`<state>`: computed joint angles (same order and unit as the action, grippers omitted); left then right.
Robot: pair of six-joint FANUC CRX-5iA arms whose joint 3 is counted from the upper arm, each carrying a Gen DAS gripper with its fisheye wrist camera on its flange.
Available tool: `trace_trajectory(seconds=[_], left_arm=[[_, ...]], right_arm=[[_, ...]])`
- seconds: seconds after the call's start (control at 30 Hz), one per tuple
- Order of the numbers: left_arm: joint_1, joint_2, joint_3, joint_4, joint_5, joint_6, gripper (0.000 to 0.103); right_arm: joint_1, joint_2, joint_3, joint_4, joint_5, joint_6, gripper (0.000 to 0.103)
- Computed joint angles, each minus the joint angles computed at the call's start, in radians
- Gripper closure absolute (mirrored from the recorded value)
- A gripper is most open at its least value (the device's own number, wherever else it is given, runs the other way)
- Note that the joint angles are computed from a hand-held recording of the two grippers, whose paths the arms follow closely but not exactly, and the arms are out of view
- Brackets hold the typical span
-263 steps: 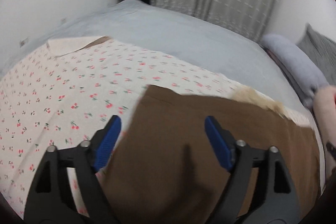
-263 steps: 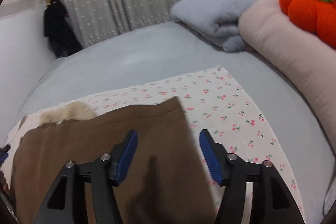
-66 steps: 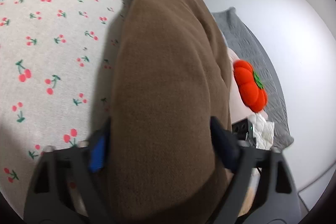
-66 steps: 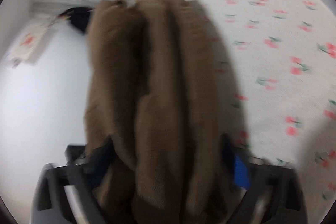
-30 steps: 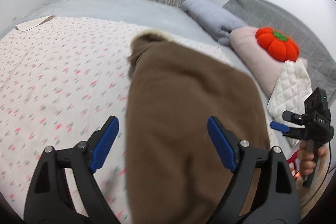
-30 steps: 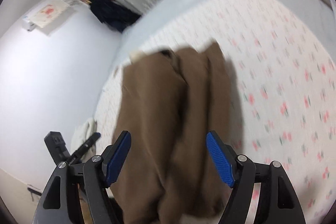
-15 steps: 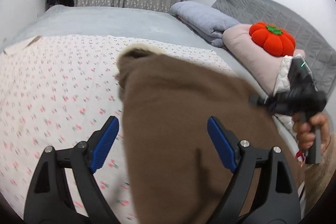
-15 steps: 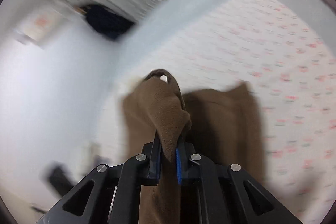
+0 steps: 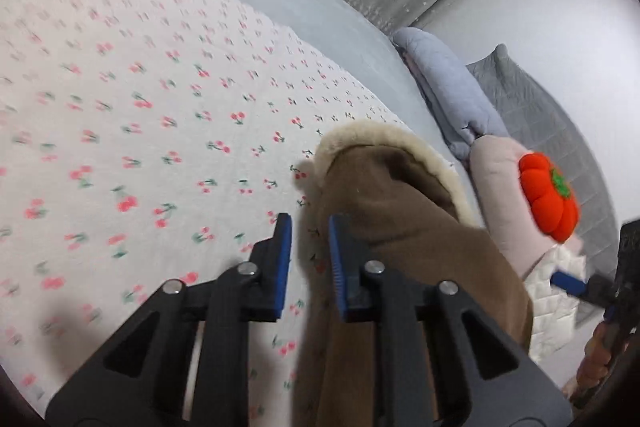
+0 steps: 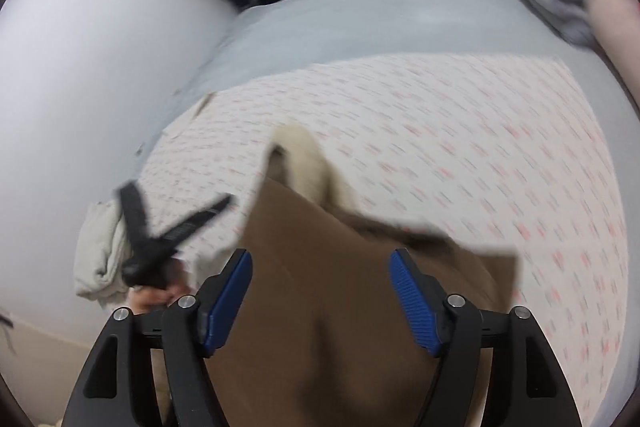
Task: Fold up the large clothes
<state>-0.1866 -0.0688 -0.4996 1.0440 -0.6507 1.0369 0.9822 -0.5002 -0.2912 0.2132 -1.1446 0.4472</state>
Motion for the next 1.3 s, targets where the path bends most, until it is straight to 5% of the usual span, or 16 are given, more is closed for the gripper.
trace_trajectory(seconds=[0.33,0.53,0.6,0.63,0.67,0.73,0.9,0.93,1.07,1.1,1.17,1.2,1.23,1.3], left_arm=[[-0.113,0.123,-0.044,0.471,-0.039,-0.463,0.101],[-0.12,0.174,-0.003,0.512,-0.119,-0.549,0.103],[-0.125,0.198,0.019,0.514,-0.138,-0.551,0.103],[-0.126,0.213,0.034,0.497,-0.146,-0.532,0.103],[-0.125,0.222,0.044,0.483,-0.151,-0.522,0.103],[-0.125,0.237,0.057,0.464,-0.146,-0.5,0.103],[-0.106,0.239,0.027,0.517,-0.174,-0.49,0.103],[-0.08,0.242,0.037,0.46,-0.209,-0.46,0.103],[-0.024,0.178,0.041,0.317,-0.15,-0.4,0.103],[-0.014,0.172,0.045,0.301,-0.136,-0.384,0.098],[0.001,0.163,0.069,0.238,-0.097,-0.355,0.07],[0.006,0.162,0.091,0.179,-0.073,-0.329,0.042],[0.008,0.167,0.113,0.134,-0.063,-0.309,0.027],[0.013,0.195,0.161,0.094,-0.08,-0.313,0.026]], right_arm=[[-0.206,0.423,0.289,-0.144,0.093,0.304,0.029],[-0.254,0.548,0.37,-0.17,0.074,0.355,0.03],[-0.273,0.563,0.372,-0.19,0.092,0.367,0.046],[-0.283,0.561,0.368,-0.215,0.117,0.389,0.073],[-0.295,0.553,0.366,-0.255,0.137,0.43,0.086],[-0.301,0.543,0.359,-0.305,0.163,0.498,0.093],[-0.3,0.533,0.372,-0.477,0.127,0.701,0.097],[-0.281,0.534,0.371,-0.461,0.111,0.708,0.097],[-0.263,0.502,0.339,-0.451,0.099,0.676,0.096],[-0.282,0.473,0.32,-0.486,0.122,0.684,0.095],[-0.301,0.411,0.266,-0.499,0.188,0.638,0.084],[-0.306,0.389,0.251,-0.492,0.199,0.619,0.077],[-0.29,0.366,0.224,-0.434,0.219,0.567,0.059],[-0.235,0.342,0.172,-0.238,0.225,0.432,0.049]])
